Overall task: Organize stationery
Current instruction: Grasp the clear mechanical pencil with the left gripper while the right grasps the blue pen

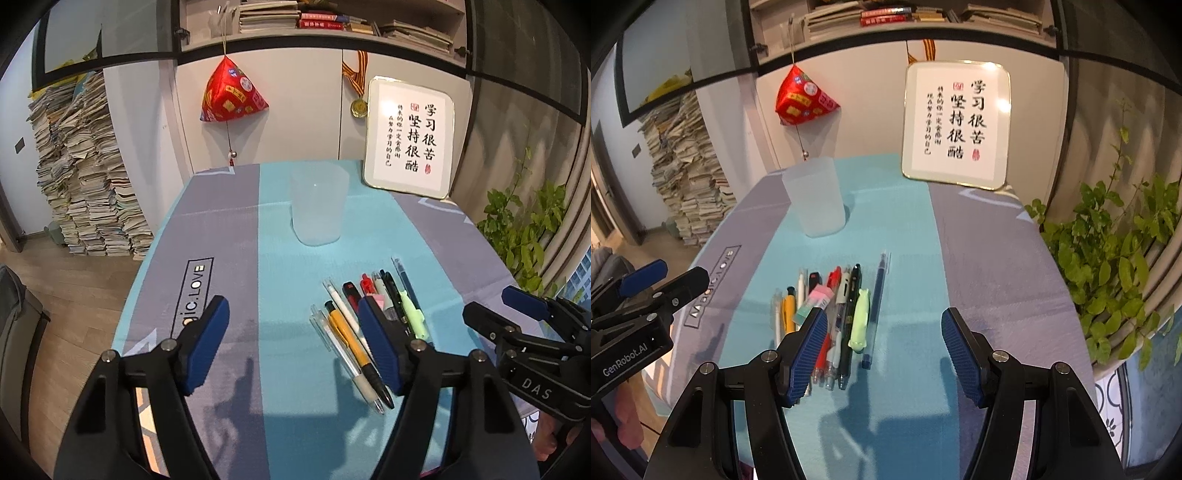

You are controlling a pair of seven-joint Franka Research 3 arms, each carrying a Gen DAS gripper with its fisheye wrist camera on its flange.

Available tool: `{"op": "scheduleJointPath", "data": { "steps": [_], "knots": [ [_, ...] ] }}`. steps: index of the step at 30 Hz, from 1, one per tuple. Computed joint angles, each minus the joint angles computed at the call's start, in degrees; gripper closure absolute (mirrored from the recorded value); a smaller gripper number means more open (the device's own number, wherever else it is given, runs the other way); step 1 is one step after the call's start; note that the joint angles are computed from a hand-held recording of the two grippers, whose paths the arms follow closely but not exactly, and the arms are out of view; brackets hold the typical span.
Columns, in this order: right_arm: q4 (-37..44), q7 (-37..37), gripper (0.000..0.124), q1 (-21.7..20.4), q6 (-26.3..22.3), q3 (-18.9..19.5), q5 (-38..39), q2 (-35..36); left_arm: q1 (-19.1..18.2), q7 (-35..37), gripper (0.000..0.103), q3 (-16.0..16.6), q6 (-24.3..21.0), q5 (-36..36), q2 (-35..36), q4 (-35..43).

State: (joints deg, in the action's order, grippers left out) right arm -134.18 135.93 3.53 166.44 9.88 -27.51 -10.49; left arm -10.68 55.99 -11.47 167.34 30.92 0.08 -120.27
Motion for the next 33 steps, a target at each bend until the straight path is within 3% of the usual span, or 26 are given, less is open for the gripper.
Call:
{"op": "scheduleJointPath", "data": {
  "steps": [9,15,23,27,33],
  "knots": [
    [3.01,-4.37,0.058,2.76,-2.23,-2.72,3.95,4.73,0.07,9.9,0.042,-0.53,-2.67,-11.12,4.42,2.96],
    [5.75,-6.69,0.058,5.03,-4.27,-5.13,6.63,8.12,-0.24,14.45,0.047,-1.01,-5.42,-14.88,7.32,5.4],
    [12.55,-5.74,0.058,7.73,-7.04,-8.4,5.31,13.69,0.0,20.0,0.055,-1.74,-10.5,-20.95,10.2,8.45],
    [16.17,-7.72,0.081,8.87,-9.58,-9.42,8.85,16.63,0.01,20.99,0.056,-1.69,-11.47,-21.71,10.87,9.32],
    [19.31,-11.71,0.081,10.2,-10.22,-10.74,13.93,19.62,-0.24,21.46,0.056,-1.63,-12.6,-22.22,12.33,11.31]
  ]
}}
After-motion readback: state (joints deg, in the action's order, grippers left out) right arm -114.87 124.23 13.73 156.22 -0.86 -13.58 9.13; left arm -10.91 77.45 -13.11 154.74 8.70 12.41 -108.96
